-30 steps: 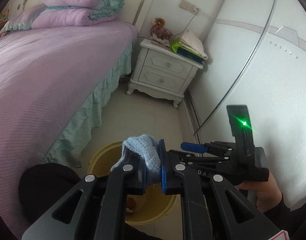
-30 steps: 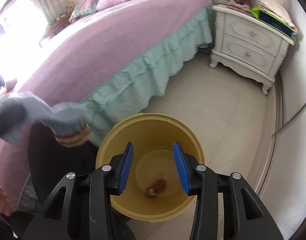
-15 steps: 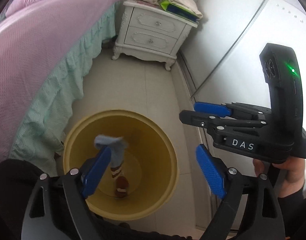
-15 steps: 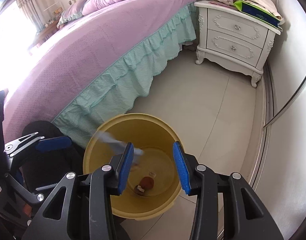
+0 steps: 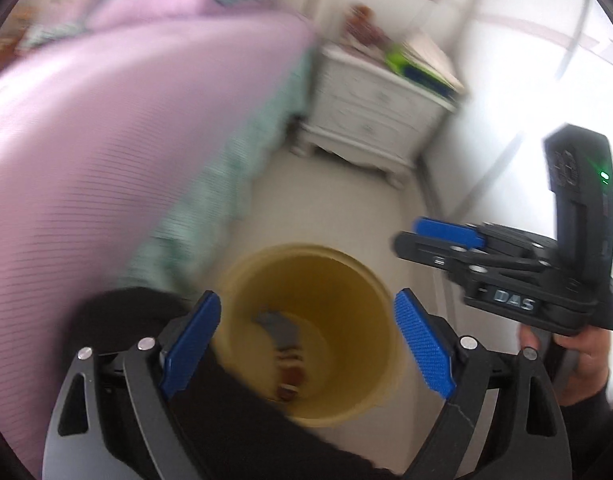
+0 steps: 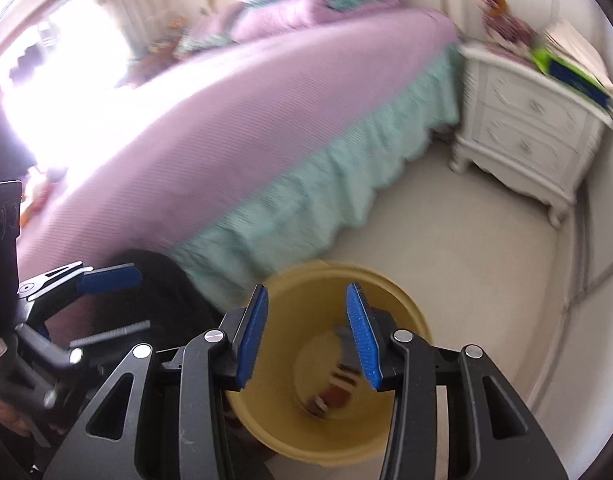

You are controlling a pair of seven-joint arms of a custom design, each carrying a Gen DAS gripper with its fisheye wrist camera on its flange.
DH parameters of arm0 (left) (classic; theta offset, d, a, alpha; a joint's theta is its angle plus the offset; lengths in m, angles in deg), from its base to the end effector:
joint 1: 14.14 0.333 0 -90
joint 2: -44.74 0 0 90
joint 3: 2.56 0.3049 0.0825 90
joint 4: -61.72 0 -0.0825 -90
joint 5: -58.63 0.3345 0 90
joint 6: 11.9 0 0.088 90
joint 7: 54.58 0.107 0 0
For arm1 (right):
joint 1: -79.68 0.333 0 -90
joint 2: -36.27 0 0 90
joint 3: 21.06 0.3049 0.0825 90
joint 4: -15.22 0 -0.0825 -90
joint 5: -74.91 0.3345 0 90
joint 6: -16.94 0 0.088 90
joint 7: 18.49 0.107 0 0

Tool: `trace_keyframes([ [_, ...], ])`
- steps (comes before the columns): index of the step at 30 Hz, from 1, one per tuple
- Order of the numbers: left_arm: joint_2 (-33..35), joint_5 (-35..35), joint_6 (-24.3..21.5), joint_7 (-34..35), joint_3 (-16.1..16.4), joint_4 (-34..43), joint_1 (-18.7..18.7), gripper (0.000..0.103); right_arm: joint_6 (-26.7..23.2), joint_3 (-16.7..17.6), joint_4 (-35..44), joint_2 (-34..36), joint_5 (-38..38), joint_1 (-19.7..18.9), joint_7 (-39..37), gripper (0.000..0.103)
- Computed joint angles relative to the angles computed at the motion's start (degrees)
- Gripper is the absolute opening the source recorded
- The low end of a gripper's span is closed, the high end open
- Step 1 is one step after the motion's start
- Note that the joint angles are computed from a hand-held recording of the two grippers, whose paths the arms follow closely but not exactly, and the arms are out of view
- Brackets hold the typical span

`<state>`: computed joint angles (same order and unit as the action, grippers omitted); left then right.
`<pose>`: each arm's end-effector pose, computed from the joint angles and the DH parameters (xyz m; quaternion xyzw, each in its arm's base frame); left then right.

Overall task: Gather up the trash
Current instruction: 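Return both tools to the bed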

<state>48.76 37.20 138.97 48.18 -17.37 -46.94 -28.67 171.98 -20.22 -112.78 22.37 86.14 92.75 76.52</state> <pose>0.5106 -0.2718 0.5484 -0.4922 0.7955 -0.3456 0.0743 0.4695 0.1100 0.5638 -0.6642 0.6581 -0.1471 0.3228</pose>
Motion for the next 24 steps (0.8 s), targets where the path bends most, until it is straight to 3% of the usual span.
trace_keyframes([
  [4,-8.33,13.67,8.59,-15.41,2.49,-9.20,2.07,0.097,4.93,-0.54,4.87,3.55,7.57,5.59,-9.69,0.041],
  [7,-14.91,26.63,12.26,-30.25,1.87,-15.16,7.71,0.099,6.60,-0.65,10.53,7.18,17.86,9.83,-20.72,0.041],
  [10,-21.38,37.02,12.31,-42.79,-0.24,-19.37,15.14,0.099,6.79,1.57,16.93,11.35,26.45,11.63,-31.03,0.041],
  [16,-32.00,49.79,7.51,-57.45,-3.49,-23.55,27.27,0.099,3.18,7.96,29.19,18.90,34.54,11.18,-41.02,0.044],
  [19,-35.50,53.55,5.10,-61.97,-3.41,-25.01,31.31,0.099,2.93,10.55,34.27,22.09,33.96,11.69,-42.35,0.060],
  [21,-37.26,55.71,3.30,-64.65,-3.09,-25.93,33.62,0.099,3.77,12.44,36.97,23.89,35.00,12.07,-44.11,0.088],
  [24,-39.24,58.30,2.26,-67.74,-1.81,-27.54,36.48,0.099,6.67,15.15,39.80,25.99,37.98,12.77,-47.43,0.095],
])
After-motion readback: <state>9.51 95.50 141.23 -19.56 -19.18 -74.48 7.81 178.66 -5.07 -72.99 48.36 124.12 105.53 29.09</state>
